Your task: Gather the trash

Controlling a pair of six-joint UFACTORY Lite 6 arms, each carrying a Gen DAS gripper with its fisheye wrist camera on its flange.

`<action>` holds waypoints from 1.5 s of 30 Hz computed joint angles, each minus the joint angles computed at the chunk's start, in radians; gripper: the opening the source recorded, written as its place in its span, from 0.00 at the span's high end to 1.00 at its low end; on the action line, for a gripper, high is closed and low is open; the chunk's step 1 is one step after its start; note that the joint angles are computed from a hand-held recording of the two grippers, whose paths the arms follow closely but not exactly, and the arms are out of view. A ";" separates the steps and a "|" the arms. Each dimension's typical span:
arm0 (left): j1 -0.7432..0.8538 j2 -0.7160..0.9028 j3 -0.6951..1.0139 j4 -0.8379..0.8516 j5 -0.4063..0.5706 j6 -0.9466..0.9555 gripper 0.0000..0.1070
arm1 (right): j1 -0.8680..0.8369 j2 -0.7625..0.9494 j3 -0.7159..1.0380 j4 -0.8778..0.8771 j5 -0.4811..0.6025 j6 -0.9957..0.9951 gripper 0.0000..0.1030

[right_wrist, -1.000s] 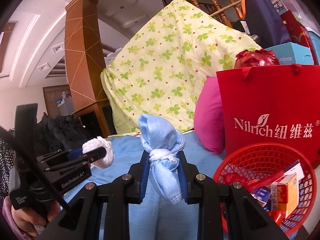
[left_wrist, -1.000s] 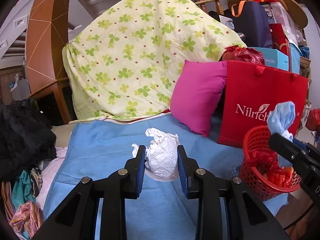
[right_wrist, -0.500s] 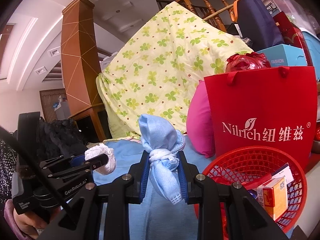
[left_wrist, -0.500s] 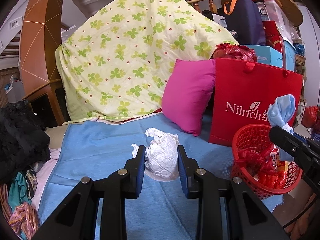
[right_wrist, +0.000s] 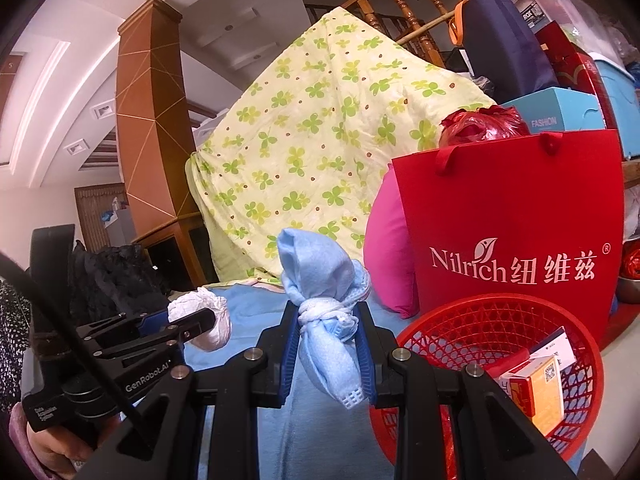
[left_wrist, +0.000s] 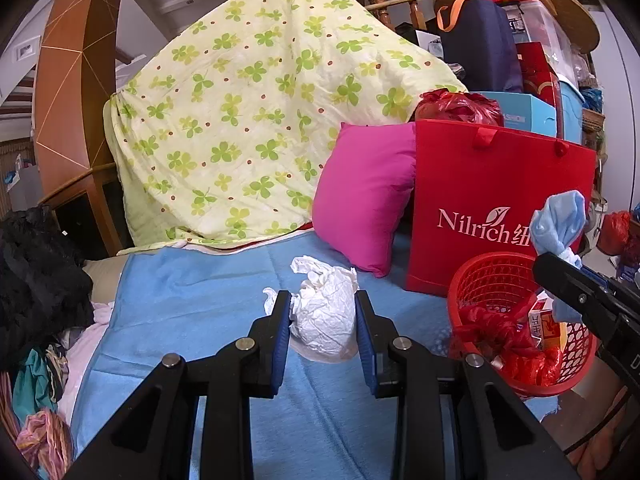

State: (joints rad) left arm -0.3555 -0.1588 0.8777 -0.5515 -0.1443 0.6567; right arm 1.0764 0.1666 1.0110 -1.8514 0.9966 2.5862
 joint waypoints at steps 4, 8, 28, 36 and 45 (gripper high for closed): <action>-0.013 -0.002 -0.004 -0.034 -0.008 0.036 0.70 | 0.001 -0.015 -0.017 -0.001 0.008 0.013 0.72; -0.023 0.002 -0.001 -0.056 -0.009 0.057 0.70 | 0.002 -0.019 -0.022 0.003 0.013 0.011 0.72; -0.043 0.000 -0.005 -0.049 -0.006 0.047 0.70 | 0.013 -0.031 -0.036 0.025 0.039 0.012 0.72; -0.064 0.006 -0.002 -0.100 -0.012 0.099 0.70 | 0.019 -0.055 -0.059 0.038 0.051 0.013 0.72; -0.070 0.019 0.005 -0.058 -0.007 0.056 0.70 | 0.012 -0.072 -0.081 0.044 0.055 0.021 0.72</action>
